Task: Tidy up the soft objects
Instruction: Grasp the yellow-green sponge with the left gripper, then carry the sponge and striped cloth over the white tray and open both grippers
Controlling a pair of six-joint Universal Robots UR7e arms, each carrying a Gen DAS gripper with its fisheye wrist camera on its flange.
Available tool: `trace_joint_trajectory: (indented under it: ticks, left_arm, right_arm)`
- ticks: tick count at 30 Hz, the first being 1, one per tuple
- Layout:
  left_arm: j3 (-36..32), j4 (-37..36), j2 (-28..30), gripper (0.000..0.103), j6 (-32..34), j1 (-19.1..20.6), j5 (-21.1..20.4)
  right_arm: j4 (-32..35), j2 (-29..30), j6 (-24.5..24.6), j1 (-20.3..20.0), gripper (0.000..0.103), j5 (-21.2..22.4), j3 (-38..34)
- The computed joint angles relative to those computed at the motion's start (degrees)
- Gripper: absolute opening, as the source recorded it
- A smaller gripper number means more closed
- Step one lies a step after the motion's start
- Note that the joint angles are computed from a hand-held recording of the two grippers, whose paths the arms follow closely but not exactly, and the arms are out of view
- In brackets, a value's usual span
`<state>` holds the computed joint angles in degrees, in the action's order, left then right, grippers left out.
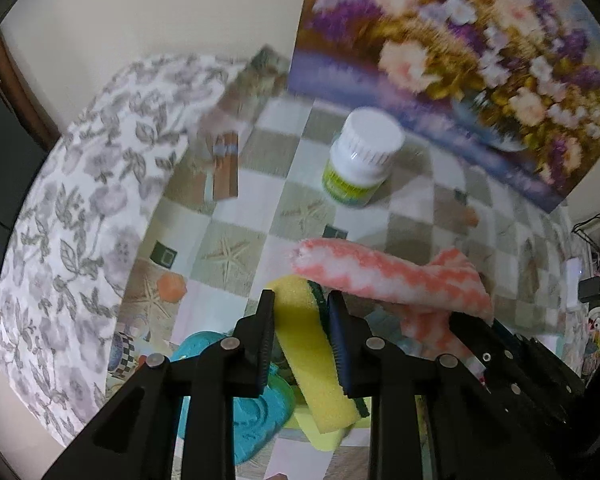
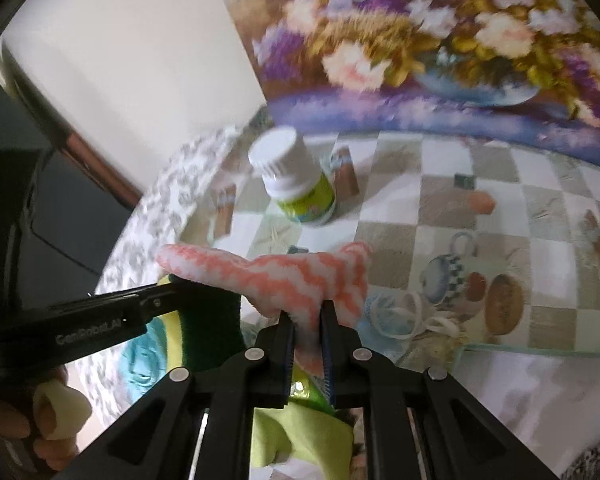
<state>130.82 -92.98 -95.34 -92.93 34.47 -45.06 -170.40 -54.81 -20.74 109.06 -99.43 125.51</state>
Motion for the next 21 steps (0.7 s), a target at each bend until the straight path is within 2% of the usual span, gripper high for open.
trace_joint_trajectory:
  ticks: [3, 6, 12, 14, 17, 21]
  left_arm:
    - [-0.5, 3.3, -0.6, 0.027, -4.1, -3.9, 1.5]
    - [-1.5, 9.6, -0.5, 0.027, -10.3, -7.8, 3.0]
    - [-1.1, 14.6, -1.0, 0.027, -19.8, -14.8, 4.9]
    - [-0.7, 13.4, -0.2, 0.027, -20.6, -16.5, 5.5]
    - [0.3, 8.8, 1.5, 0.027, -20.1, -18.4, 6.5]
    - [1.7, -3.9, 5.9, 0.027, -12.4, -18.3, 6.5]
  right_arm:
    - [-2.5, -3.0, 0.8, 0.0, 0.013, 1.4, 2.2]
    - [-4.7, -6.7, 2.0, -0.4, 0.013, 2.7, 4.6]
    - [-8.9, -15.2, 3.1, -1.7, 0.013, 3.1, 9.4]
    - [-10.0, -18.5, 3.3, -2.3, 0.013, 2.4, 10.8]
    - [-11.5, -23.3, 3.3, -2.5, 0.013, -1.1, 12.1]
    - [-11.9, -29.2, 3.4, -4.2, 0.013, -5.0, 13.1]
